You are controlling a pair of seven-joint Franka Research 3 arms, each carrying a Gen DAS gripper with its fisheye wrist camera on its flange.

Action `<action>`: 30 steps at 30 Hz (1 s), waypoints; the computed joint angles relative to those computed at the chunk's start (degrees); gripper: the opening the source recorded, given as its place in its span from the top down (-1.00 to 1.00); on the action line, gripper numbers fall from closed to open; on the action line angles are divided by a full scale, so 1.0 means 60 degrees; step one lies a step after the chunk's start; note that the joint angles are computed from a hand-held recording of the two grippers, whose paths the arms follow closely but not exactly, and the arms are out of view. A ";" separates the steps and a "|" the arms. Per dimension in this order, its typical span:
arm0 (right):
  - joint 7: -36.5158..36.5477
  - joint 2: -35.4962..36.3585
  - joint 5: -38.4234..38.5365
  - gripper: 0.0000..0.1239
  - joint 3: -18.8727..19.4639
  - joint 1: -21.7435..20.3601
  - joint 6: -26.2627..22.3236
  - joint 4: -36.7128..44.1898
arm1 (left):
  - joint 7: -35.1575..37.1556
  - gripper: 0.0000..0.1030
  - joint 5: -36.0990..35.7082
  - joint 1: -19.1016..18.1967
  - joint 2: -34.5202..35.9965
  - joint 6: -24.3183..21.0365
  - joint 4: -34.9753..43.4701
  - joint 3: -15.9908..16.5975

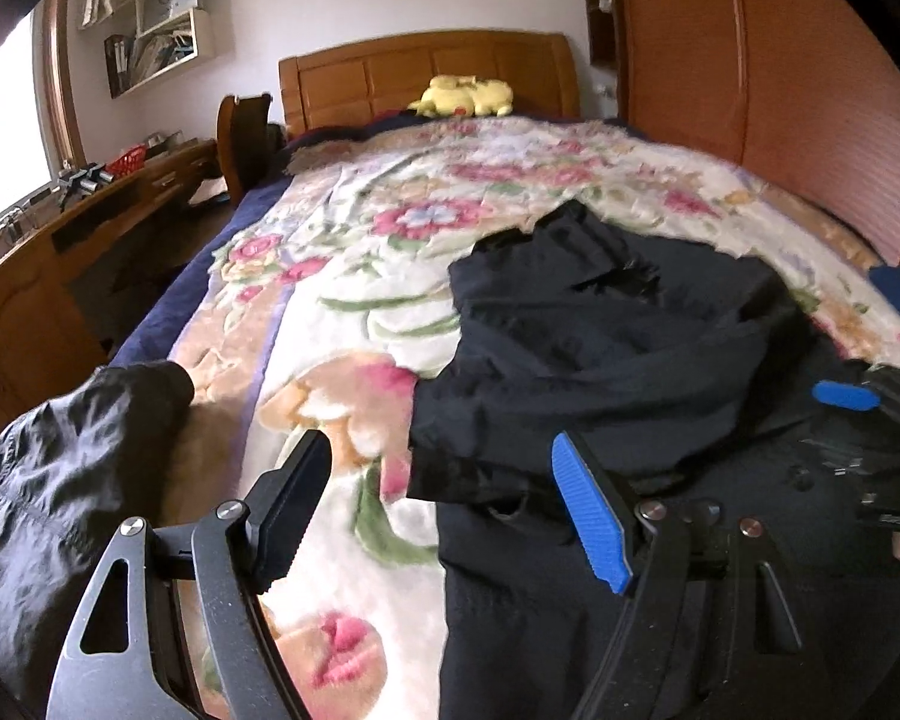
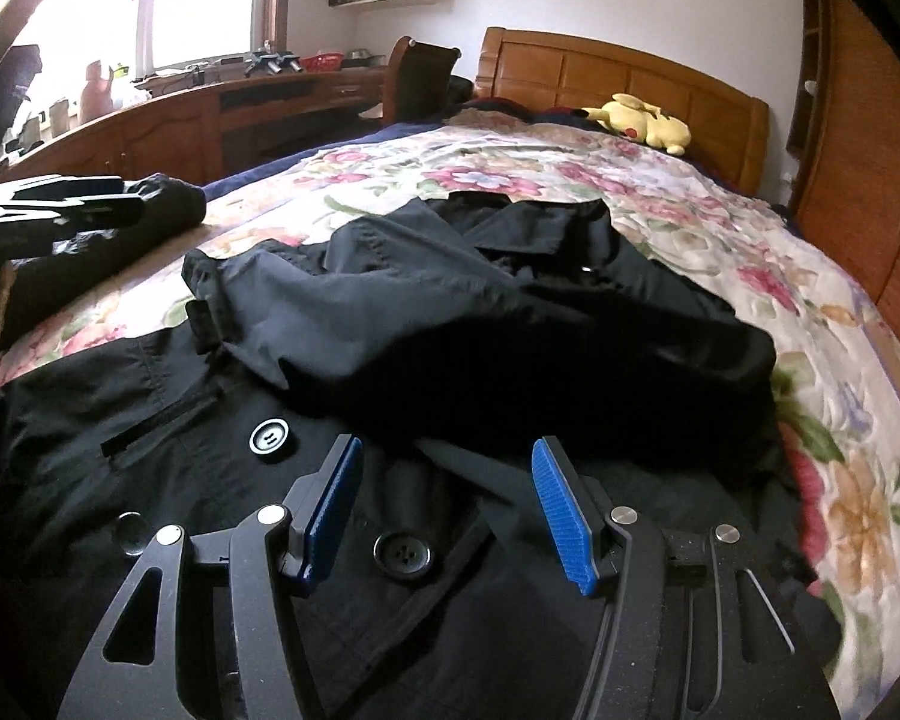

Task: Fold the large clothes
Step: 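Move the left gripper to the coat side edge and grasp it, then fold the grasped coat side inward with the left gripper and release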

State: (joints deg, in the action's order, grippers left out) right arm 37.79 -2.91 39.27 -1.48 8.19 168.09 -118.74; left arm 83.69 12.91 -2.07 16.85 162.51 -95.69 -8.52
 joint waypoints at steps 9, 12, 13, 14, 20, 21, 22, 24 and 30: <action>-0.0903 -0.0037 0.0967 0.02 -0.0076 0.0038 0.0119 -0.0021 | 0.0014 -0.42 -0.0645 0.0063 0.1542 -0.1715 0.1919 -0.0174; -0.1255 -0.0057 0.1344 0.02 -0.0096 0.0069 0.0101 -0.0073 | -0.0061 -0.29 -0.0587 -0.0057 0.1817 -0.2150 0.2306 -0.0094; -0.1316 -0.0056 0.1397 0.02 -0.0097 0.0068 0.0074 -0.0082 | 0.0003 -0.20 -0.0654 -0.0034 0.1884 -0.2296 0.2401 -0.0140; -0.1347 -0.0057 0.1412 0.02 -0.0096 0.0061 0.0052 -0.0088 | 0.0083 -0.15 -0.0742 -0.0004 0.1958 -0.2526 0.2528 -0.0187; -0.1570 -0.0130 0.1750 0.02 -0.0151 0.0000 -0.0019 -0.0089 | 0.1139 0.65 -0.1666 0.0400 0.1857 -0.2822 0.2304 -0.0716; -0.1624 -0.0143 0.1826 0.02 -0.0165 -0.0003 -0.0009 -0.0093 | 0.1184 0.71 -0.1716 0.0376 0.1713 -0.2751 0.2107 -0.0686; -0.1694 -0.0172 0.1912 0.02 -0.0186 -0.0009 -0.0016 -0.0113 | 0.1243 0.76 -0.1697 0.0346 0.1477 -0.2477 0.1767 -0.0643; -0.1769 -0.0221 0.2015 0.02 -0.0209 -0.0017 0.0040 -0.0168 | 0.1342 0.78 -0.1708 0.0323 0.0980 -0.1944 0.1118 -0.0597; -0.1904 -0.0491 0.2252 0.02 -0.0344 -0.0016 0.0260 -0.0462 | 0.1086 0.79 -0.1611 0.0259 -0.0796 -0.0266 -0.1198 -0.0389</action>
State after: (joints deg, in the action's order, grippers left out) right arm 26.36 -5.86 52.79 -3.54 8.09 169.65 -121.52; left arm 90.20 3.25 -0.51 12.08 160.92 -102.88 -10.85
